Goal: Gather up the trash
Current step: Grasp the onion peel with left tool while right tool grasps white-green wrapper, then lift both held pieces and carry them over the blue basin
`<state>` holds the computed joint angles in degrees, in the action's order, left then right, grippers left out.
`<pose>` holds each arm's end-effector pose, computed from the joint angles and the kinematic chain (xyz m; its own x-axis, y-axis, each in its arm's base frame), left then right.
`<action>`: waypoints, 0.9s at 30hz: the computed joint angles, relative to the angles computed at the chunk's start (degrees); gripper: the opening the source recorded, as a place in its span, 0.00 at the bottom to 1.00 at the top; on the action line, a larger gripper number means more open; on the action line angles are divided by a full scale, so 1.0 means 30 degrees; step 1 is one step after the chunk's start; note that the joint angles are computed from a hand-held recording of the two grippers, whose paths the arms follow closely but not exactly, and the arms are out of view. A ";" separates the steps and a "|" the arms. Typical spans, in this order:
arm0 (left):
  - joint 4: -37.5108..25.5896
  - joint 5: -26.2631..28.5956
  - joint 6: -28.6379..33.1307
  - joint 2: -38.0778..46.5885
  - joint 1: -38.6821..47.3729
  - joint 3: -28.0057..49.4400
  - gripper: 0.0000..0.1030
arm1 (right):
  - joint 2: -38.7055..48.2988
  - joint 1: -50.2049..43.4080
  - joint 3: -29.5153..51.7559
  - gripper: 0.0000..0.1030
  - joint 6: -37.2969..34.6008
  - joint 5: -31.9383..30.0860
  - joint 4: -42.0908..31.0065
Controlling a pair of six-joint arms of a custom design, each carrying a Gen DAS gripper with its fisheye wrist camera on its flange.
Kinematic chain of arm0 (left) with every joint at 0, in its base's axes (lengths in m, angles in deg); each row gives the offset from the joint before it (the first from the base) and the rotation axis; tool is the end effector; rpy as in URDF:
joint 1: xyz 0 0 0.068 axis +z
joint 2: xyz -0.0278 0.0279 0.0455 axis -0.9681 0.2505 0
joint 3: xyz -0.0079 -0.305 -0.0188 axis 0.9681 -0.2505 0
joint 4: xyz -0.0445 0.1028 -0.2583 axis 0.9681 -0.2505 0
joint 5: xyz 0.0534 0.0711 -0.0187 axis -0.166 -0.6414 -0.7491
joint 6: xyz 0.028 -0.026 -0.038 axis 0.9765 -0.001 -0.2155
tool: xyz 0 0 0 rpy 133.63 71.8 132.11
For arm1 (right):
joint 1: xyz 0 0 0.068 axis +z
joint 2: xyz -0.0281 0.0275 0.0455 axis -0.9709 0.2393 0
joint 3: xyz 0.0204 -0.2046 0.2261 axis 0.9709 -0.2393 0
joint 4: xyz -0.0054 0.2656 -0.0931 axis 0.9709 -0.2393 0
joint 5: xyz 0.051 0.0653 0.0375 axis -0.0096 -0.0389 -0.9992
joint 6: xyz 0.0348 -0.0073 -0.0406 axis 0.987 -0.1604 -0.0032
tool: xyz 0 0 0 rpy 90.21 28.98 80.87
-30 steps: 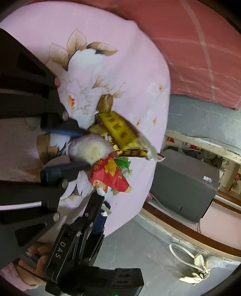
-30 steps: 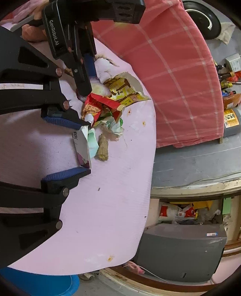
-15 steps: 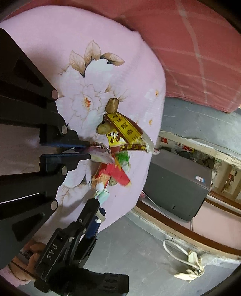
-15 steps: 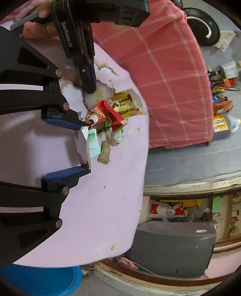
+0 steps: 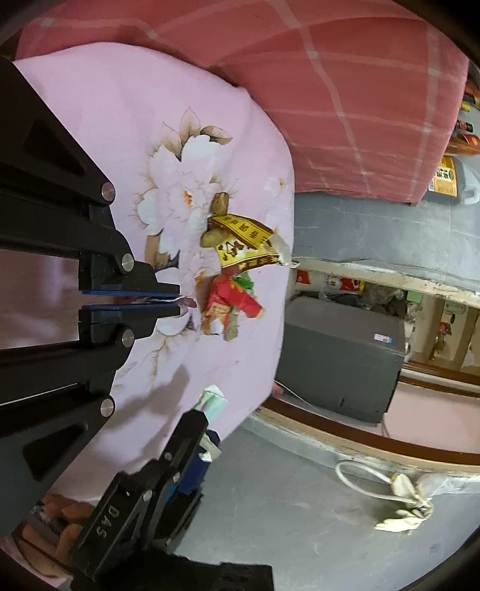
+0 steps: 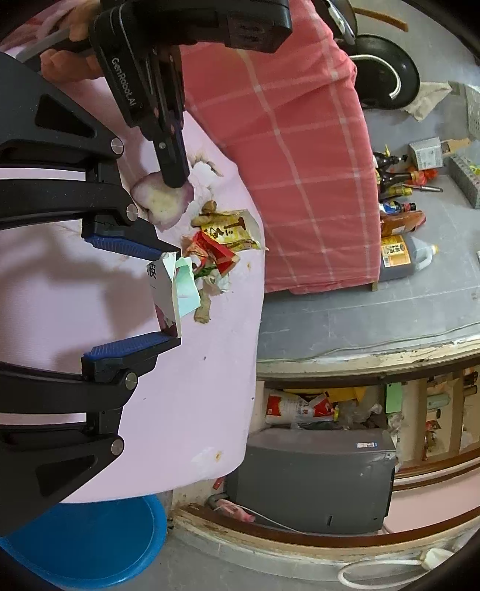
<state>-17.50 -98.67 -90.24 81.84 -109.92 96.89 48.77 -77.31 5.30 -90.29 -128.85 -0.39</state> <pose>0.1641 -0.0924 0.1054 -0.5928 -0.2392 -0.7690 -0.1642 0.9707 -0.1754 0.2541 0.0194 0.0921 -0.4331 -0.3206 -0.8424 -0.7387 0.6618 0.1279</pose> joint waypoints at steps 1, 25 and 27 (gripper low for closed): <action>-0.0080 -0.0055 -0.0034 0.0343 -0.0038 0.0158 0.01 | 0.0022 -0.0104 0.0010 0.36 -0.0104 -0.0060 -0.0140; 0.0194 0.3725 -0.0984 0.2598 0.2069 0.1024 0.20 | 0.2158 0.0378 0.1103 0.36 -0.0771 0.1569 -0.1593; 0.0383 0.3495 -0.1024 0.2605 0.1962 0.0879 0.19 | 0.2217 0.0282 0.1097 0.36 -0.0901 0.1497 -0.1641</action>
